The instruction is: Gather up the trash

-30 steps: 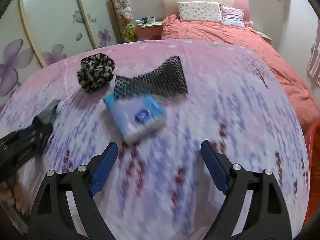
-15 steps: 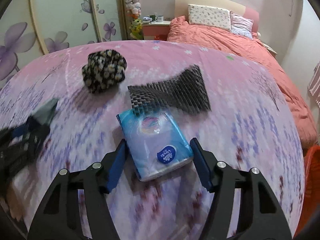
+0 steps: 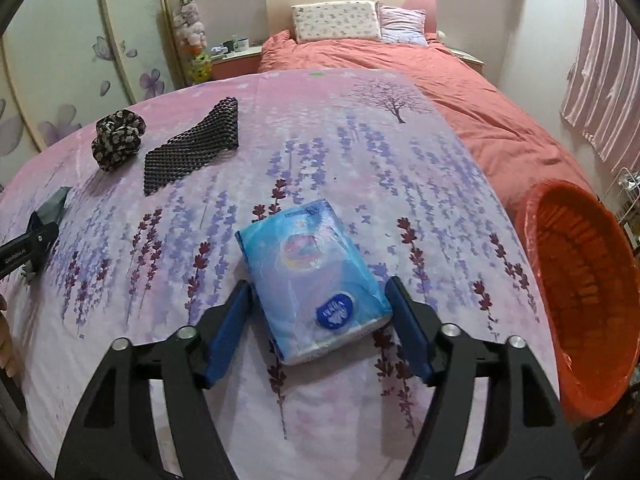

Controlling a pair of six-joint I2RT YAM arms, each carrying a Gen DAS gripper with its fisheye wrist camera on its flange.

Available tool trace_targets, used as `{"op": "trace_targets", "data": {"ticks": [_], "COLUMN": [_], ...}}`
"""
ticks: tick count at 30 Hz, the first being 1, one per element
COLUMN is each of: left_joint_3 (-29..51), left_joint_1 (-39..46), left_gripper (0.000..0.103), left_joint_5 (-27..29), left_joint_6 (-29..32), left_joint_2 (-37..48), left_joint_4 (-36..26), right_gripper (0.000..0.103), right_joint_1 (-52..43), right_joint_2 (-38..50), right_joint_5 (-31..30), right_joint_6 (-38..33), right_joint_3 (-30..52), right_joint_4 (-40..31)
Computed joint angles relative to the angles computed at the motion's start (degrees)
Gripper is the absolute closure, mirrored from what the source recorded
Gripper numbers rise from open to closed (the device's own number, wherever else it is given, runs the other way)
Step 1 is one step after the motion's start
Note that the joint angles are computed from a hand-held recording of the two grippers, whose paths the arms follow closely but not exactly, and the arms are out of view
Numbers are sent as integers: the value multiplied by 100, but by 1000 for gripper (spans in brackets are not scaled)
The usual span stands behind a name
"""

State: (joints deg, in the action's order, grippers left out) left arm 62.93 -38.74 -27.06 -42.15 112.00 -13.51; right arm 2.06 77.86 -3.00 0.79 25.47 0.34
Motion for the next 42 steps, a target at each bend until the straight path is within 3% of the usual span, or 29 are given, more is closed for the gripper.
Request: {"op": "trace_targets", "data": {"ticks": [5,11,19,27,33,36,38,42], "left_joint_3": [-185,186,211,200,-32,-51,-86,-143], "left_joint_1": [53,-35,-42,-22,59,44,26,32], "left_gripper": [49,47,46,40,38,41,42,44], "left_joint_5": [191,15,12,46,259,211,183,178], "left_joint_6": [58,76,7,123,285,464,557,562], "left_joint_2": [-77,152,177,187,64,43,11,-32], "left_joint_4": [342,-60,-50,-45,314,248,223,246], "right_gripper": [27,25,23,11,11,12,23,35], "right_joint_1": [149,144,93,62,-47,-282,-358,-349], "right_joint_2": [390,460,450,524,534,476,451,458], "right_joint_5": [64,93,79,103,-53,-410,-453,-403], "right_joint_6": [144,101,60,47,11,-49,-139,-211], "right_joint_3": [284,340,308,335,330,270,239,236], "right_joint_4": [89,71,76,40,77,150,191,242]}}
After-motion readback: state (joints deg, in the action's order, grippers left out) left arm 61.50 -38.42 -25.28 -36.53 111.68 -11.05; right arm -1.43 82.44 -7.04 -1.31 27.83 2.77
